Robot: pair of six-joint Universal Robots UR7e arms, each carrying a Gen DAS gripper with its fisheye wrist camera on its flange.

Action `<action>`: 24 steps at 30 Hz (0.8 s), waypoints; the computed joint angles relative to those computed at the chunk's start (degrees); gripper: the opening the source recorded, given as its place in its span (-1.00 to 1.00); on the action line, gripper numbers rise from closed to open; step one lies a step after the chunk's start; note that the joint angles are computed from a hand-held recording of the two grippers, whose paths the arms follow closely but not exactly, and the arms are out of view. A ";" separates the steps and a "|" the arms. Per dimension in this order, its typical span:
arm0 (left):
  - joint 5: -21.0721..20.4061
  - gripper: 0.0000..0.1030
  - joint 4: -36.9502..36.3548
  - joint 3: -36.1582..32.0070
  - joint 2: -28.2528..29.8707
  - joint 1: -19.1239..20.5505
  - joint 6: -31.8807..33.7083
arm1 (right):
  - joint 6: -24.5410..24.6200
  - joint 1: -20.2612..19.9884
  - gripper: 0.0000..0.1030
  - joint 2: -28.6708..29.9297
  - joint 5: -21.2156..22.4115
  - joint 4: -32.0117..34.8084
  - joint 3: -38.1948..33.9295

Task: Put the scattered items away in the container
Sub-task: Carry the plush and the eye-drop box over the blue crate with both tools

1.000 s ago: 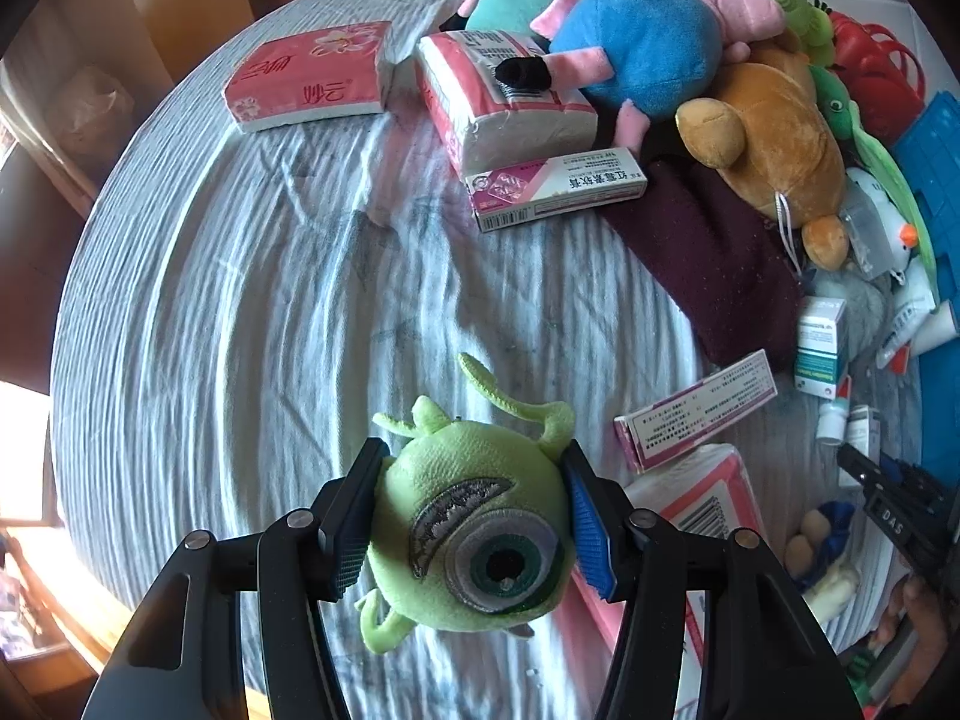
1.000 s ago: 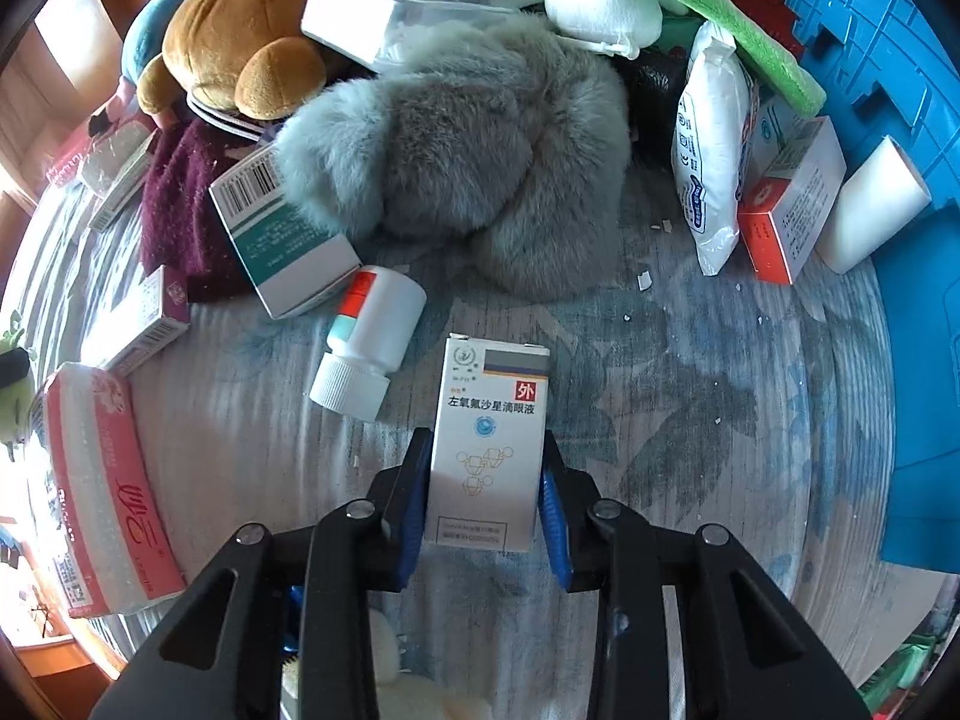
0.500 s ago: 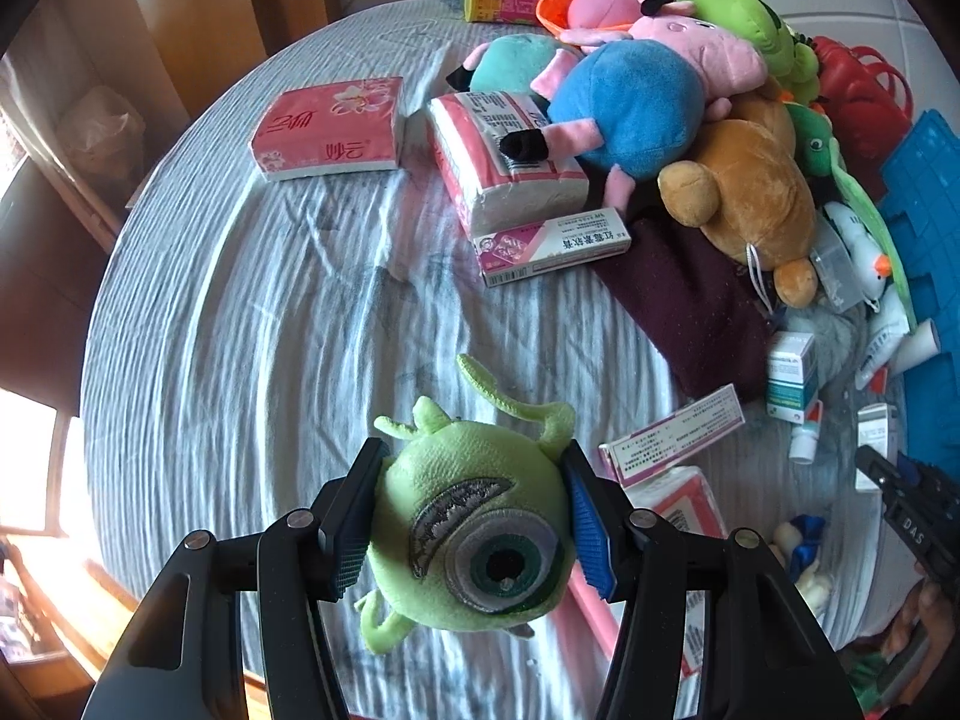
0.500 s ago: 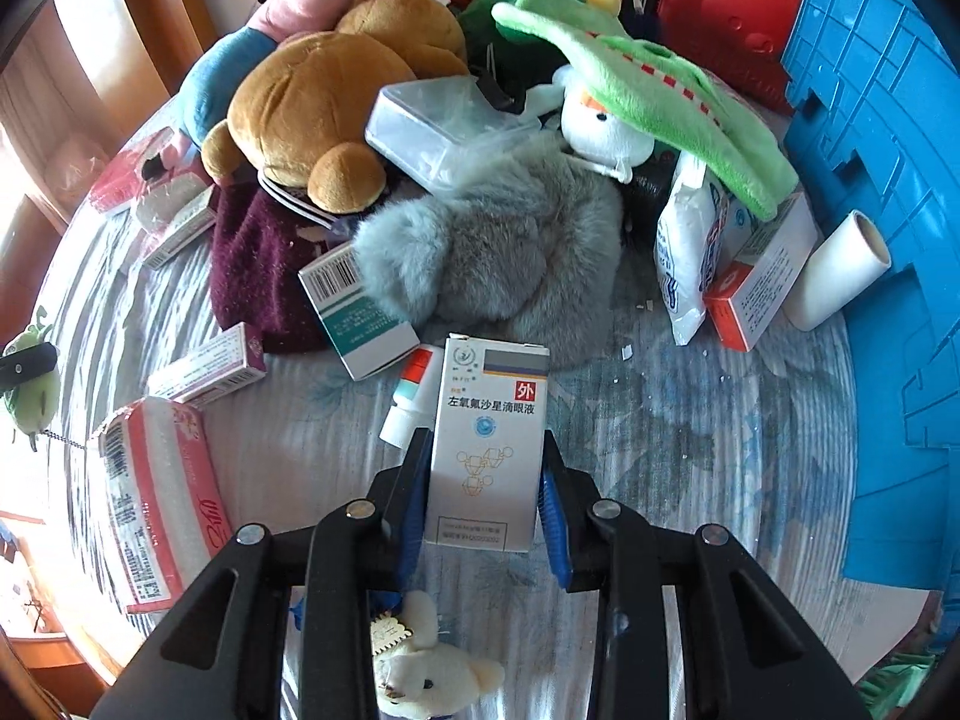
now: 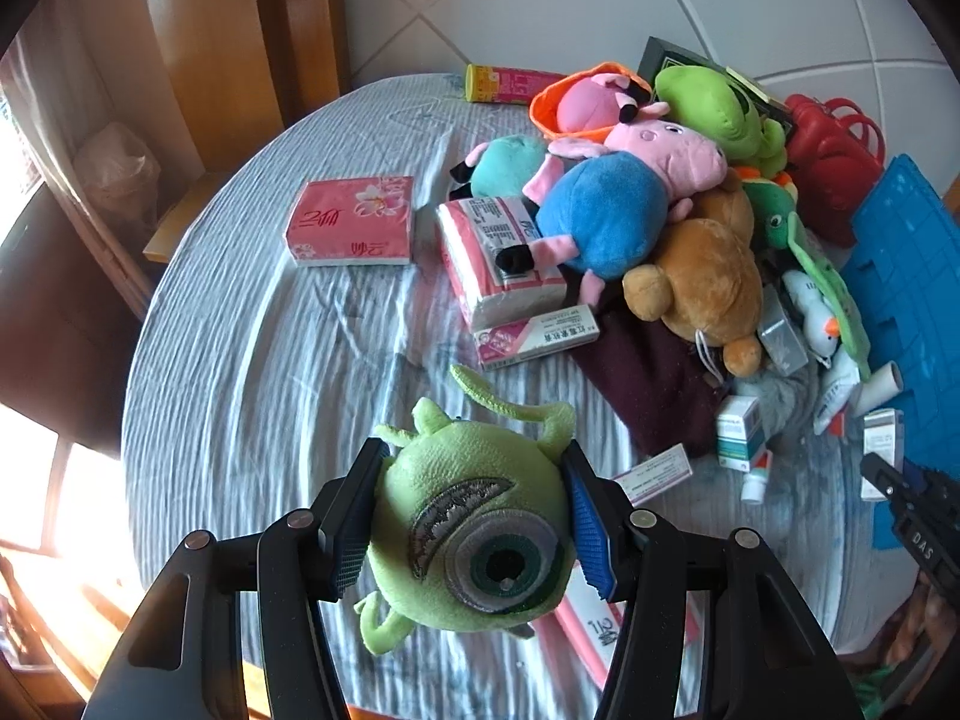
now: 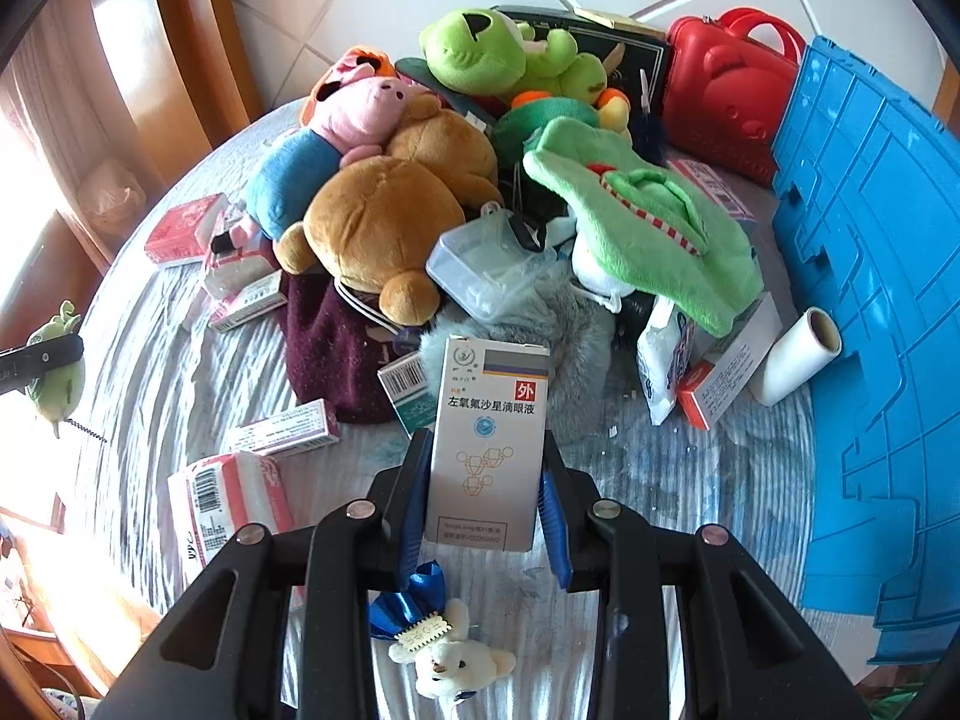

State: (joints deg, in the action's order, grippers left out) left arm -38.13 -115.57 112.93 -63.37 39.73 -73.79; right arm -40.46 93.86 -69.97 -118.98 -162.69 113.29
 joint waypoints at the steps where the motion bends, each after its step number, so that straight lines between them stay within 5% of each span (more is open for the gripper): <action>1: 0.46 0.08 0.16 -0.21 -0.33 -0.37 -0.05 | -0.16 0.37 -0.38 -0.29 0.54 0.38 -0.30; 24: 9.78 0.09 3.43 -13.17 5.04 -6.36 1.88 | -3.63 2.71 -0.38 -7.32 11.07 6.16 -8.95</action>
State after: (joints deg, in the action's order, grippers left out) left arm -28.35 -112.14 99.76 -58.33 33.37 -71.92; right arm -44.10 96.58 -77.29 -107.91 -156.53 104.34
